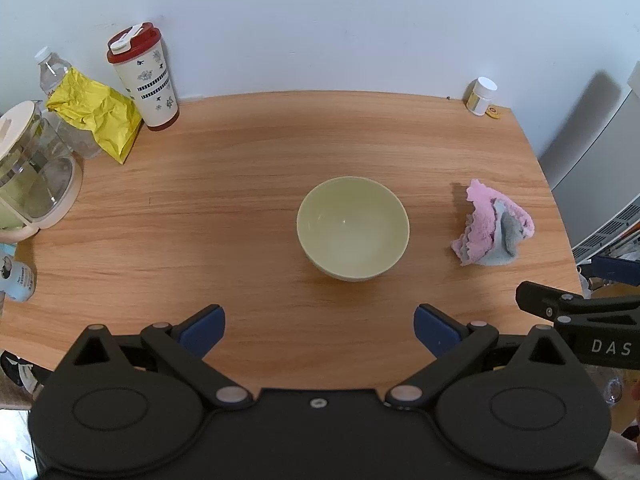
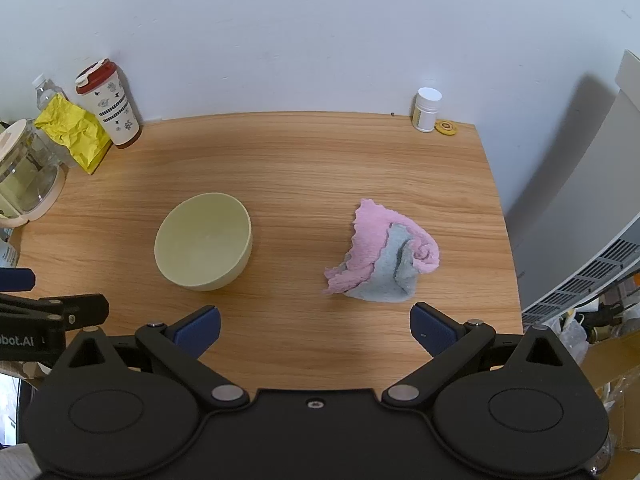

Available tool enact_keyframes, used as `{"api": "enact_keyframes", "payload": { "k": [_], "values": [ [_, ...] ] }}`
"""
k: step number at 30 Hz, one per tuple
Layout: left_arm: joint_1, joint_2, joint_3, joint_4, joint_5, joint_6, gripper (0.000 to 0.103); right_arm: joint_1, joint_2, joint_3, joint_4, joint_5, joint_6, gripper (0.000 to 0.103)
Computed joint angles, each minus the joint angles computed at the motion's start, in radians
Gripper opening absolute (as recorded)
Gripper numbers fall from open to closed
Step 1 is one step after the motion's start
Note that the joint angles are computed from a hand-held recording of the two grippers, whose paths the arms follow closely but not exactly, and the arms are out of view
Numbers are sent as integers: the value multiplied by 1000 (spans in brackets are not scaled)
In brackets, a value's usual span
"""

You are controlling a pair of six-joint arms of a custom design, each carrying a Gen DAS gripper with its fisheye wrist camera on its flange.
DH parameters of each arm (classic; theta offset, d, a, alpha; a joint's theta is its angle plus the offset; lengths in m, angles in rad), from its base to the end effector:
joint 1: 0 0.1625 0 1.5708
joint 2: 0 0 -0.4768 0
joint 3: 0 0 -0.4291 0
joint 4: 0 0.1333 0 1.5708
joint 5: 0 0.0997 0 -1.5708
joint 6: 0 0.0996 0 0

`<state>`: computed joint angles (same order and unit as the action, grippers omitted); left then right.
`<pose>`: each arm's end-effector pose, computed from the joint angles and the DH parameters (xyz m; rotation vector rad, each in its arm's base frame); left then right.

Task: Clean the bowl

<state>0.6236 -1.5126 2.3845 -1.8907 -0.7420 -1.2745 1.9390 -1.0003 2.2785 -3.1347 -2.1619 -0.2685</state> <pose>-0.1662 -0.3742 0.2004 -0.0893 2.2482 -0.5993 0.2526 -0.4387 0.1017 0.6887 -2.4447 0.4030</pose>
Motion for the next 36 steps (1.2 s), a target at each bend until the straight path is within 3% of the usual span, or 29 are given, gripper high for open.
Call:
{"api": "enact_keyframes", "payload": {
  "k": [36],
  "values": [
    [19, -10, -6, 13, -27, -14, 102, -3, 1, 8, -22, -1, -5, 103]
  ]
}}
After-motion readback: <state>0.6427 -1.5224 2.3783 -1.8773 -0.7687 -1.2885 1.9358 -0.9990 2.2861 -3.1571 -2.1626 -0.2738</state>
